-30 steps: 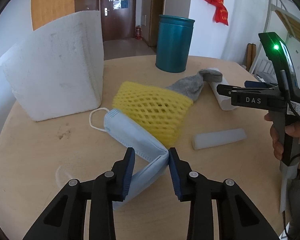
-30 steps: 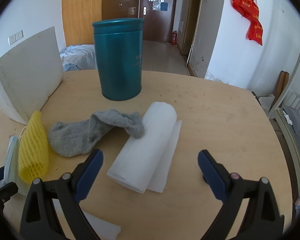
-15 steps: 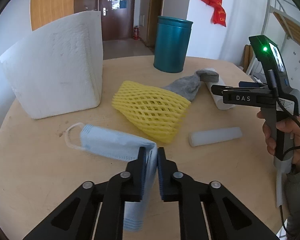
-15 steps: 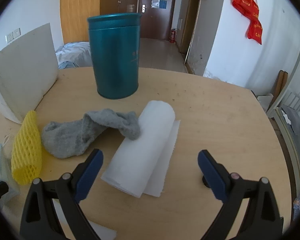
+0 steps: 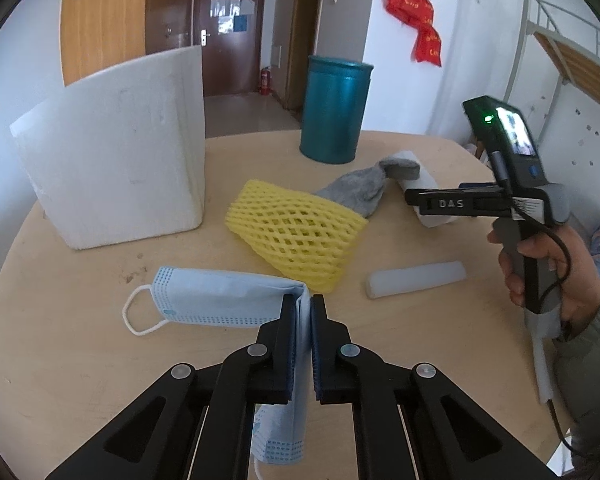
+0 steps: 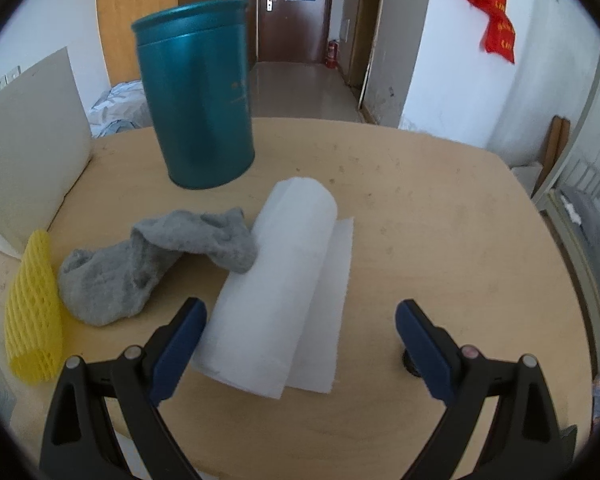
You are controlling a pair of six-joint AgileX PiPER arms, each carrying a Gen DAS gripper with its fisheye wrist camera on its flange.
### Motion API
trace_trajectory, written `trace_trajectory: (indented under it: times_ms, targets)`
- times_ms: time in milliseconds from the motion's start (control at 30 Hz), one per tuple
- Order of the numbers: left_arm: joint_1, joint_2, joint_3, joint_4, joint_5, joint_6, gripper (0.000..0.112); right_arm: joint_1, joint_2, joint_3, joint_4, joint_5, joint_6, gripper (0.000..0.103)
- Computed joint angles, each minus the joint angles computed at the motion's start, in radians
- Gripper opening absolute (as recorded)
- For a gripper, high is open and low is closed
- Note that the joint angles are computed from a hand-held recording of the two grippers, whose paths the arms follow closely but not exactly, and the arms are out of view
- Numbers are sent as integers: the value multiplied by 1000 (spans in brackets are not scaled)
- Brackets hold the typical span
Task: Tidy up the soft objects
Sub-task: 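Close the right gripper on the white paper towel roll and lift it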
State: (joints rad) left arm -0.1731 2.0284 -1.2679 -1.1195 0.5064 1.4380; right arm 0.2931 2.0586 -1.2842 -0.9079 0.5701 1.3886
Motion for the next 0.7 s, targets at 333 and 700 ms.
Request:
trace_trajectory:
  times_ms: [333,700]
  targets:
    - [15,-14,15,-40,7,45,7,-18,30,-44,76,-8,-72,95]
    - [22,-22,27,-62,5,72,7,-25,14,-25,101,-34,-96,63]
